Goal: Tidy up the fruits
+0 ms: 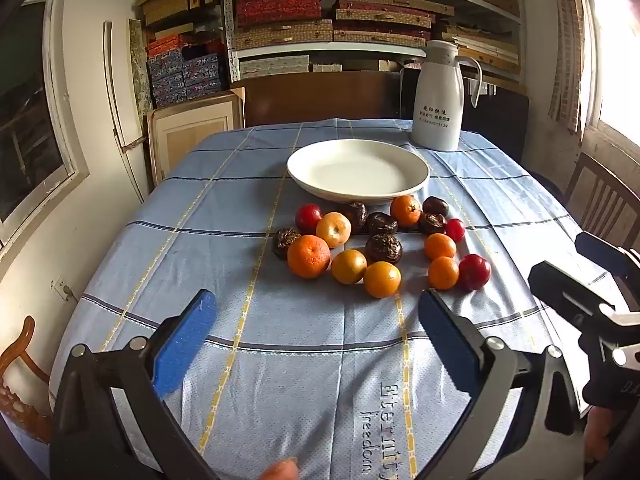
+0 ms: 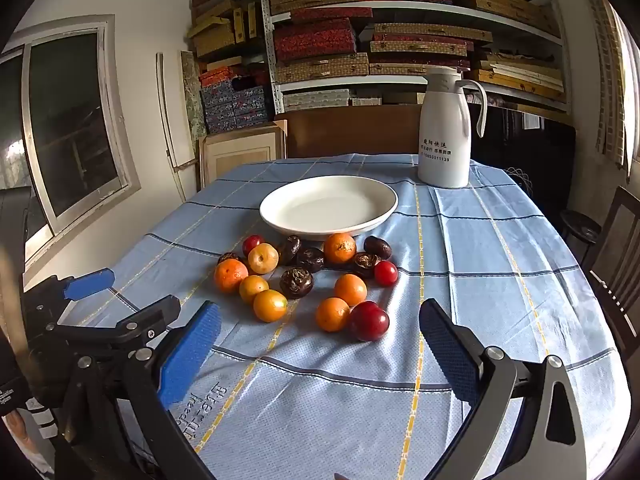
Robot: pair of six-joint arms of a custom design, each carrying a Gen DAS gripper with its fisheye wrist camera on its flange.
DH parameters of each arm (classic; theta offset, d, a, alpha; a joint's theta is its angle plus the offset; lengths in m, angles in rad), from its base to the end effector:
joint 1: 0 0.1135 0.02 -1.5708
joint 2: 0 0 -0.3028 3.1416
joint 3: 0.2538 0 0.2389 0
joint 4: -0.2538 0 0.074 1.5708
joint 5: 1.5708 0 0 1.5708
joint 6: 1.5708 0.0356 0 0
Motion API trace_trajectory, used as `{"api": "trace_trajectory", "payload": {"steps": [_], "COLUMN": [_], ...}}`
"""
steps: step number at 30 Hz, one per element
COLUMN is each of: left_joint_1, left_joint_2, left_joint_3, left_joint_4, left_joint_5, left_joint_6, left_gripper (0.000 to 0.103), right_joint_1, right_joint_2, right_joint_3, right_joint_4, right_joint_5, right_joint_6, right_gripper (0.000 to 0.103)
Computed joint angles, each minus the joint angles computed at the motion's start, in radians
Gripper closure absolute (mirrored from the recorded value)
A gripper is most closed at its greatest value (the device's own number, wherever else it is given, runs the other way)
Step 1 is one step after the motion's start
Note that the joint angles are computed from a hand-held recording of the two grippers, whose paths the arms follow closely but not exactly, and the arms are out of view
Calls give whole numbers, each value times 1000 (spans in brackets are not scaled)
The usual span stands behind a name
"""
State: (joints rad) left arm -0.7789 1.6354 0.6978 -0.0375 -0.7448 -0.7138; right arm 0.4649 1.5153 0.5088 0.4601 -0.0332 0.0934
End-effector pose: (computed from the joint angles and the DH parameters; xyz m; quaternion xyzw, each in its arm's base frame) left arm 0.2169 -0.1802 0.1818 -0.0777 0.8934 0.0698 0.4368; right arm 0.2419 0.1226 0.1956 -0.1689 0.8551 0.1489 0.4671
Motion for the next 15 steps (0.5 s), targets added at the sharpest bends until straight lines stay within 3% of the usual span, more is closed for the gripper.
{"api": "trace_trajectory", "payload": {"steps": [8, 9, 15], "left_joint_1": [23, 3, 10], "left_joint_2": [-12, -19, -28], "left_joint_3": [-16, -10, -17], "left_joint_4": [28, -13, -12], "left_joint_5": [46, 10, 20], "left_joint_6": [27, -3, 1], "left_gripper": [4, 4, 4], "right_joint_1": [3, 4, -2], "right_joint_2": [0, -1, -2], "right_joint_3": [-1, -4, -2], "right_joint_4": [0, 6, 1], "right_joint_5": [0, 3, -3], "right_joint_6": [-1, 2, 3], "right_gripper": [4, 4, 4]}}
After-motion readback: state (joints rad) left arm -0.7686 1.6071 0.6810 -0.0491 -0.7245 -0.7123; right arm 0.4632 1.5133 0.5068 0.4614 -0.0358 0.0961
